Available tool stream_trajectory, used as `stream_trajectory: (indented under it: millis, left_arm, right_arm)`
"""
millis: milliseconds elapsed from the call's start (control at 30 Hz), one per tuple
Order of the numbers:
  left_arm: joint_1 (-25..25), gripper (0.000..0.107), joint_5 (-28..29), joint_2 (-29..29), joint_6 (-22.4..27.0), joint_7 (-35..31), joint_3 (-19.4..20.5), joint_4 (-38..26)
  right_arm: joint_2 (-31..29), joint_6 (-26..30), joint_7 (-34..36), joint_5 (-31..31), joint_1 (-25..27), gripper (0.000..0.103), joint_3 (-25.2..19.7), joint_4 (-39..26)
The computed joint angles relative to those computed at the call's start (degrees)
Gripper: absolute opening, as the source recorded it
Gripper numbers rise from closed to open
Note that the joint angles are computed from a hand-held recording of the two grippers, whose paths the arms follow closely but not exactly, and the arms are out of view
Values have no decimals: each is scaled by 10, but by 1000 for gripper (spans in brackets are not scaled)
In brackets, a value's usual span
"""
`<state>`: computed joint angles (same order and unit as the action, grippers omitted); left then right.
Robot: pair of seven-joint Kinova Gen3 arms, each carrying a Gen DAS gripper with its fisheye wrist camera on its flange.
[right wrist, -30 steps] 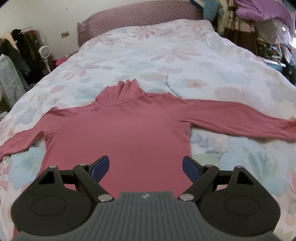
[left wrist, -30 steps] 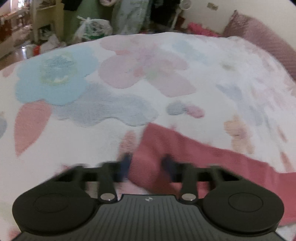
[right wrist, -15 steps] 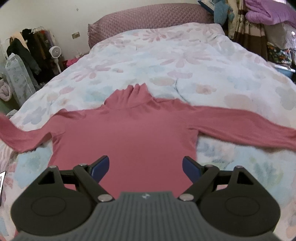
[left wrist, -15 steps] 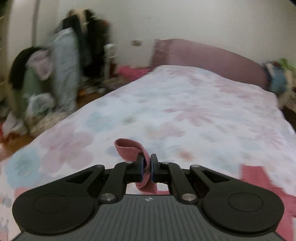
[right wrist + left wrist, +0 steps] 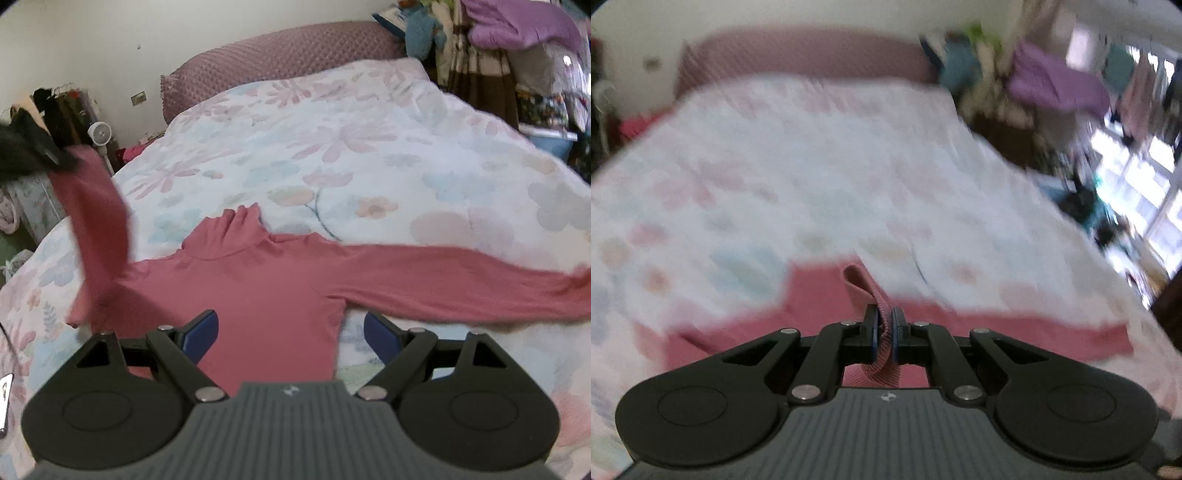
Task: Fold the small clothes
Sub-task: 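Lift the held sleeve with the left tool and fold it across the shirt body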
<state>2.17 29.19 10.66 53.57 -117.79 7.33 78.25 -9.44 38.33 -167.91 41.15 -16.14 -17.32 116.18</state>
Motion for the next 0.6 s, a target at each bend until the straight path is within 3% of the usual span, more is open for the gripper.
stream_trajectory:
  millis: [133,233,367,467,600]
  left_arm:
    - [19,6,-15,50,21,11,11,25]
    - [14,9,-2,77,60,19,19,28]
    - [-15,41,41,93,96,-7,28,35]
    - [-54,49,82,81,127,-58,32,41]
    - [-69,54,98,31,79,-115,3,91]
  right_arm:
    - [6,-56,16,-34,10,82,21,31]
    - [28,-39,1,-25,10,61,10,33]
    - [37,-57,-8,-37,-3,59,28,46]
    - [34,-81,-23,-29,-1,58,33,58]
    - [36,-125,-41,-16,8,58,36,66]
